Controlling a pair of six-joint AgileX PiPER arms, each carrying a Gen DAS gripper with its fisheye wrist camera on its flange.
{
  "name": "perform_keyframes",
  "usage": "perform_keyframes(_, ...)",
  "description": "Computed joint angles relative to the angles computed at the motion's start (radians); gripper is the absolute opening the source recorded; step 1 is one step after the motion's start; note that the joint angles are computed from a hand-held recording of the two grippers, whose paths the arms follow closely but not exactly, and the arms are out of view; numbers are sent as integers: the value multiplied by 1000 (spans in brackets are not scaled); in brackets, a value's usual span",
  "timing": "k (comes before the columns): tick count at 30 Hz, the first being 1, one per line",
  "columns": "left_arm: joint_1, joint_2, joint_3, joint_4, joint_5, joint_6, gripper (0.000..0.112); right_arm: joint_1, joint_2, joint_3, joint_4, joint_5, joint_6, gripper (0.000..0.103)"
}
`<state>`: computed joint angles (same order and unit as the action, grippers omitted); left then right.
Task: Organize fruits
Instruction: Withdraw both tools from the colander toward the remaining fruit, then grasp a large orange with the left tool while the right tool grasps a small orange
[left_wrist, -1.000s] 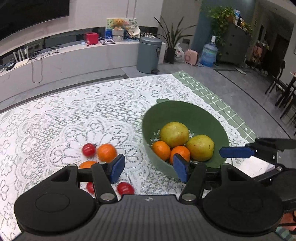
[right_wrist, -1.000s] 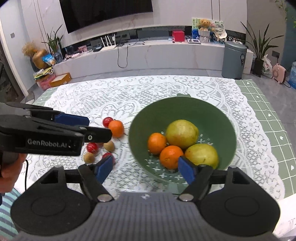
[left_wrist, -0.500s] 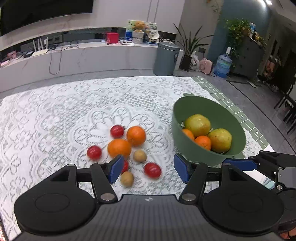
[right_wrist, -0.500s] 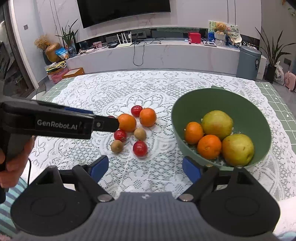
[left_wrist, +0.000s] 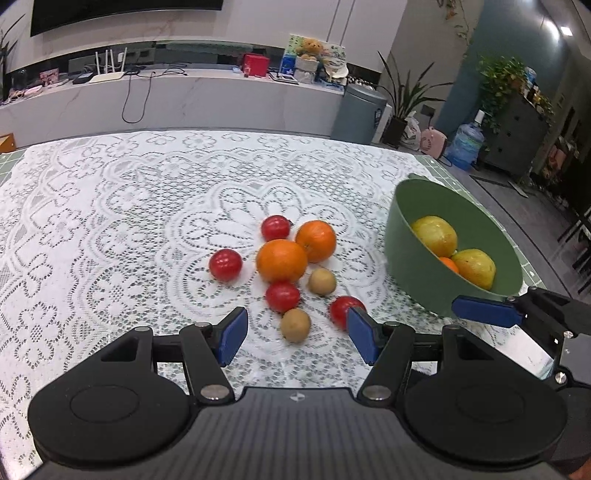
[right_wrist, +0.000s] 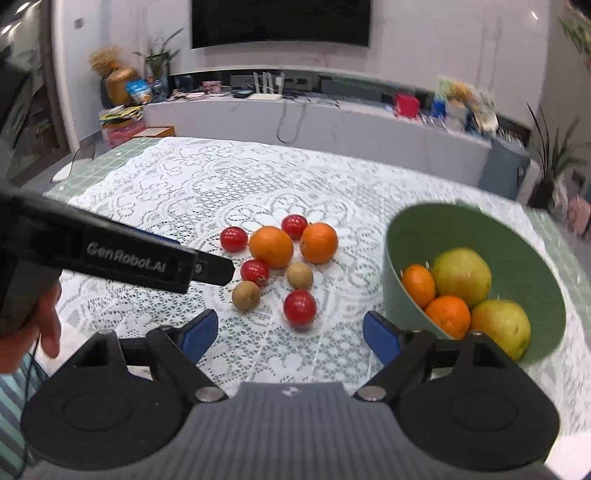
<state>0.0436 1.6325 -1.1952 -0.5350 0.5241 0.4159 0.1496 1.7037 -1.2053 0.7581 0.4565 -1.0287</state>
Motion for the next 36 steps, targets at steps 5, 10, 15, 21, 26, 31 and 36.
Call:
perform_keyframes(5,18,13,5,-28,-24,37,72,27,34,-27,-7,-21,-45,83)
perform_keyframes(10,38,37,-5,-65,-30,64,72,29,84,-91,5,16,-55,83)
perform_keyframes(15,48,56,-12,-48,-48,44,71,48,130,-153,-84,7,21,83)
perform_keyframes(21,81,83,-31,-156,-24,145,69,52,194,-257,-173,56,120,65)
perform_keyframes(26,99,122,-84,-187,31,152,64,70,254,-339,-276,45,190,48)
perform_keyframes(31,87,178,-163,-191,78,117,64,81,322,-434,-398,42,200,37)
perform_keyframes(36,76,254,-267,-162,132,21,64,66,422,-601,-435,143,185,36)
